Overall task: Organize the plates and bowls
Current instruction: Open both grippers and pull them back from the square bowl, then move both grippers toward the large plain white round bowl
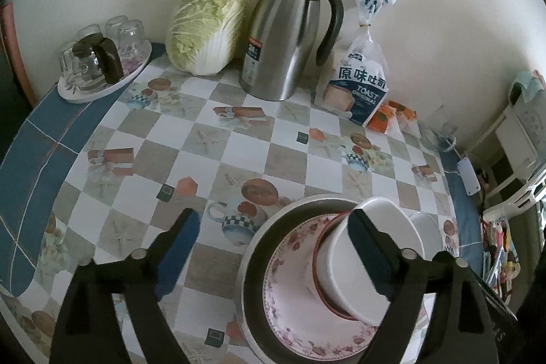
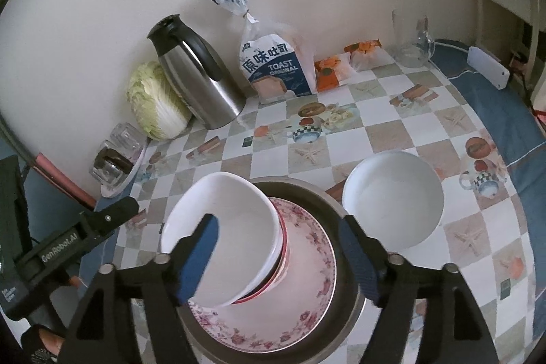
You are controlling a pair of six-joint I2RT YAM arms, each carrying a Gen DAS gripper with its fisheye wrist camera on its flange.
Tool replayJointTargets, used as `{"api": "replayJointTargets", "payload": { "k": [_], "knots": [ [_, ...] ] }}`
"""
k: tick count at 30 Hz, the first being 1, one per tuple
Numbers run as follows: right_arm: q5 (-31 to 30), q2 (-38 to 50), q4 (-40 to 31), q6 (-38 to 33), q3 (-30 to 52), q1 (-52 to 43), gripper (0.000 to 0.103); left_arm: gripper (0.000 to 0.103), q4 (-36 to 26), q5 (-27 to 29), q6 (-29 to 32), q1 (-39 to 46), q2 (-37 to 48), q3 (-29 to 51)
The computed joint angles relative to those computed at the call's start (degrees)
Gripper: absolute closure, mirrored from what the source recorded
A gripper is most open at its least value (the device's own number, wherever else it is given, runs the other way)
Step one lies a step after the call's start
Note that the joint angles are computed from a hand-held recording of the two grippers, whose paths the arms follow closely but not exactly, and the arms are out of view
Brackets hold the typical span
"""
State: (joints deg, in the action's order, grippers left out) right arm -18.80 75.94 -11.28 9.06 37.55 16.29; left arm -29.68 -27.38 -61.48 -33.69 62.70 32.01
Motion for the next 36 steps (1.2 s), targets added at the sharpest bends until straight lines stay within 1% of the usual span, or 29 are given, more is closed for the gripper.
{"api": "replayJointTargets", "payload": {
  "k": [1, 5, 6, 10, 15, 17, 21, 24, 26, 29, 33, 36],
  "knots": [
    [0.17, -0.02, 0.15, -0.19, -0.08, 0.01, 0.018, 0.009, -0.20, -0.53, -0.28, -0.25, 0.20, 0.11],
    [0.10, -0.21, 1.58, -0.53, -0.81, -0.03, 0.001, 0.008, -1.91, -3.11, -1.14, -1.39, 1.46, 1.11],
    [0.08, -0.37, 1.93, -0.67, -1.04, -0.08, 0.000, 0.008, -2.13, -3.50, -1.23, -1.56, 1.57, 1.20],
    [1.20, -1.32, 3.23, -0.87, -1.88, -0.11, 0.000, 0.008, -3.00, -4.73, -1.55, -2.10, 2.28, 1.74],
    [0.19, -1.35, 3.13, -1.03, -1.82, -1.90, 0.000, 0.008, -3.90, -6.50, -2.25, -3.55, 2.90, 2.76],
    [-1.37, -1.26, 2.64, -1.63, -1.52, -3.75, 0.000, 0.008, -4.80, -7.31, -2.75, -4.42, 3.47, 3.66],
    [-4.21, -1.71, 0.89, -2.83, -0.62, -9.39, 0.000, 0.008, -5.84, -7.14, -2.67, -6.27, 4.74, 5.98],
    [-6.06, -1.74, -1.09, -4.18, 0.63, -15.07, 0.000, 0.008, -7.45, -9.35, -3.69, -8.93, 6.52, 8.88],
    [-7.18, -1.38, -2.13, -5.55, 1.59, -19.00, 0.000, 0.008, -8.36, -10.93, -4.05, -11.07, 8.02, 11.29],
    [-9.94, 0.68, -3.72, -8.13, 3.56, -25.02, 0.000, 0.008, -7.57, -11.76, -2.98, -13.21, 11.28, 14.51],
    [-10.65, 4.83, -5.02, -10.64, 5.94, -29.77, 0.000, 0.008, -6.94, -11.04, -1.21, -14.31, 17.18, 19.79],
    [-10.68, 7.56, -5.72, -12.32, 7.33, -31.60, 0.000, 0.008, -6.19, -9.40, 0.63, -14.27, 22.20, 23.85]
  ]
}}
